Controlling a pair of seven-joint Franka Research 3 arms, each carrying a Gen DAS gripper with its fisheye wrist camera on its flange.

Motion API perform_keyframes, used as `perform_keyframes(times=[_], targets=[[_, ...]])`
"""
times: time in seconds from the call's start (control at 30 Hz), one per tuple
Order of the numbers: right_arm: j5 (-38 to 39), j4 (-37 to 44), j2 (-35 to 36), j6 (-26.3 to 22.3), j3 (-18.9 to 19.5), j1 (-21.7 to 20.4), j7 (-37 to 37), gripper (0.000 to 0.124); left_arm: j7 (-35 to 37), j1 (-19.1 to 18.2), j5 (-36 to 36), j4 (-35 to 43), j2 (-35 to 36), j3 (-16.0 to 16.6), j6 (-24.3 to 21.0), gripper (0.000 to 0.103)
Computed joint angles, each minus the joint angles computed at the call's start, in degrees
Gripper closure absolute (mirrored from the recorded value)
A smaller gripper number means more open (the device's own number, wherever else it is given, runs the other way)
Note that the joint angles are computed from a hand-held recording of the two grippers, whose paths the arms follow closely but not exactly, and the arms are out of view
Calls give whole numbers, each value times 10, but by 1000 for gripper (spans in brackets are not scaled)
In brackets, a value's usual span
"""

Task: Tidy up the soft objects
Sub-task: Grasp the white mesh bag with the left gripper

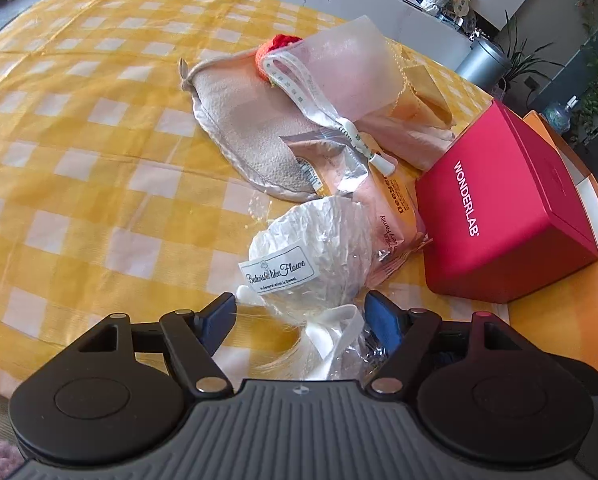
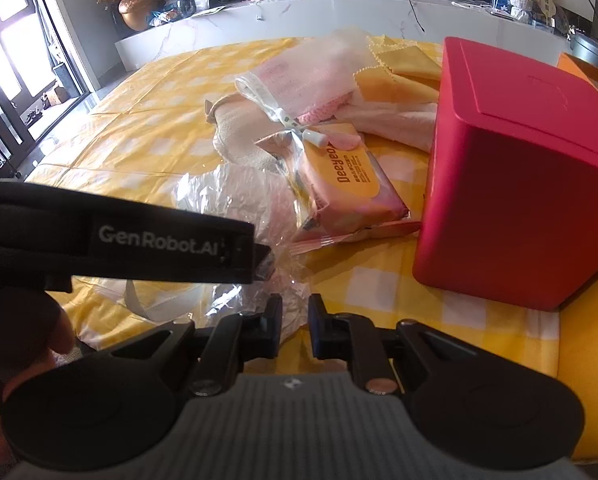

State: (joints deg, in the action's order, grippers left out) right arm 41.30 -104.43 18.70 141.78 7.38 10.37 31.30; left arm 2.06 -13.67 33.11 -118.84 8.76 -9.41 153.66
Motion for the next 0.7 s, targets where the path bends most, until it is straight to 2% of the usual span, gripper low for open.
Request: perform_keyframes(times=[0.07,0.1,0.13,0.17,0.27,0.53,0.6,0.7], targets=[[-1,2,2,-1,0,-1,1,110,-1,1,0,-5,1,1,13,18],[0,2,3,-3,-1,-1,2,110,-4,1,6,-8,1,3,22,27],[0,4,3,-5,-1,-2,2,110,-9,1,16,-13,0,5,39,42],[1,4,3,-8,0,-3,1,110,-13,1,25,-17,-2,7,51,48],[7,3,1,-12,2,-5,-9,110,-15,-7,53,-9,-5,7,29,61],[39,-22,-21,16,5,-6,-58,107,-74,-6,125,-33,-58,-3,-34,64],[55,-30,-27,35,9,-5,-81,106,-86,-5,137,-33,-68,-11,-71,64],[78,-38,-30,77,16,4,-117,93,-105,1,142,-40,-75,-18,-97,64]])
